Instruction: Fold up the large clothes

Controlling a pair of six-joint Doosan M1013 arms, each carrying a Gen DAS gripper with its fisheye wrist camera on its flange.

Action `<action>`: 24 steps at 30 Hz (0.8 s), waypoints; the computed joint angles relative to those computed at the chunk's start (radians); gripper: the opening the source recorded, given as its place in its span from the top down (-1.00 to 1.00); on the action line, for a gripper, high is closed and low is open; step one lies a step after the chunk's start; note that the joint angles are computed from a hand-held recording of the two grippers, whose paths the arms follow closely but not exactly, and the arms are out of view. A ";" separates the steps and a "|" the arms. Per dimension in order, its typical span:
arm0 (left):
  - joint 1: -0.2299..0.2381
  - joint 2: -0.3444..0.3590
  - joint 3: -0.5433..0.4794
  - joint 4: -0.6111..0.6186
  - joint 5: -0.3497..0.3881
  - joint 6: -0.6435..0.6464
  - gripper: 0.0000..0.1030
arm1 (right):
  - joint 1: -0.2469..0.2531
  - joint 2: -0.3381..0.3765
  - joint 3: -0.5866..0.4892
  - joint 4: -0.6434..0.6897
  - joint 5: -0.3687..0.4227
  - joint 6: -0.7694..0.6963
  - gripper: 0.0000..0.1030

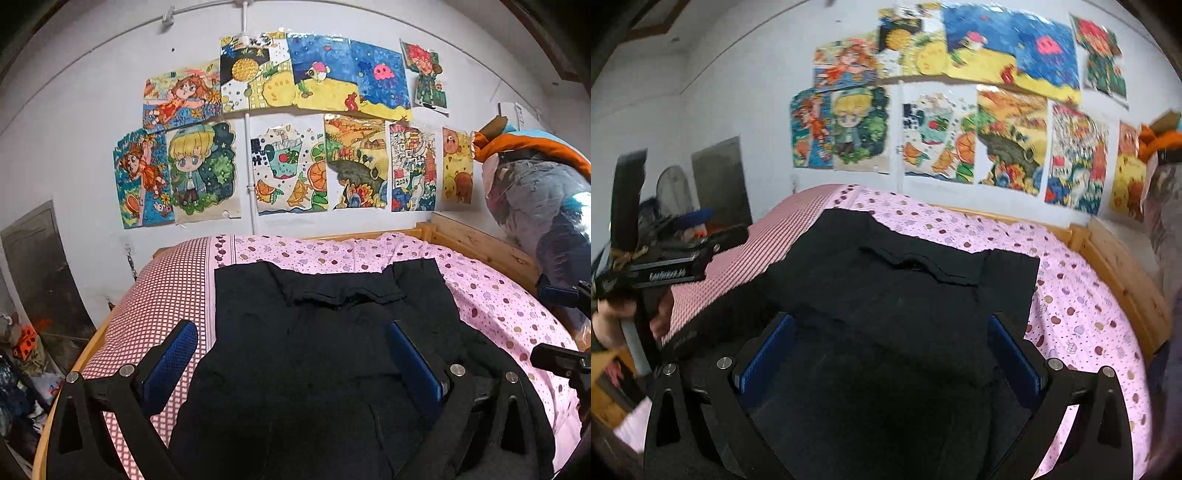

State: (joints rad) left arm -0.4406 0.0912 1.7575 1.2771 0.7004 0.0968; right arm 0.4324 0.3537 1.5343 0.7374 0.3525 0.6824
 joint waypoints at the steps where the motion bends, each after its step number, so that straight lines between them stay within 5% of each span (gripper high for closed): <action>1: -0.010 -0.007 0.010 0.018 0.014 -0.016 -1.00 | 0.001 -0.008 0.010 0.010 -0.002 -0.013 -0.97; 6: -0.047 -0.026 0.043 0.061 0.071 -0.041 -1.00 | -0.007 -0.042 0.057 0.097 -0.017 -0.079 -0.97; 11: -0.063 -0.020 0.037 -0.004 0.122 0.067 -1.00 | -0.018 -0.050 0.069 0.056 -0.008 -0.022 -0.97; 24: -0.065 -0.072 0.134 -0.067 0.069 0.115 -1.00 | -0.032 -0.066 0.120 0.008 0.020 -0.028 -0.97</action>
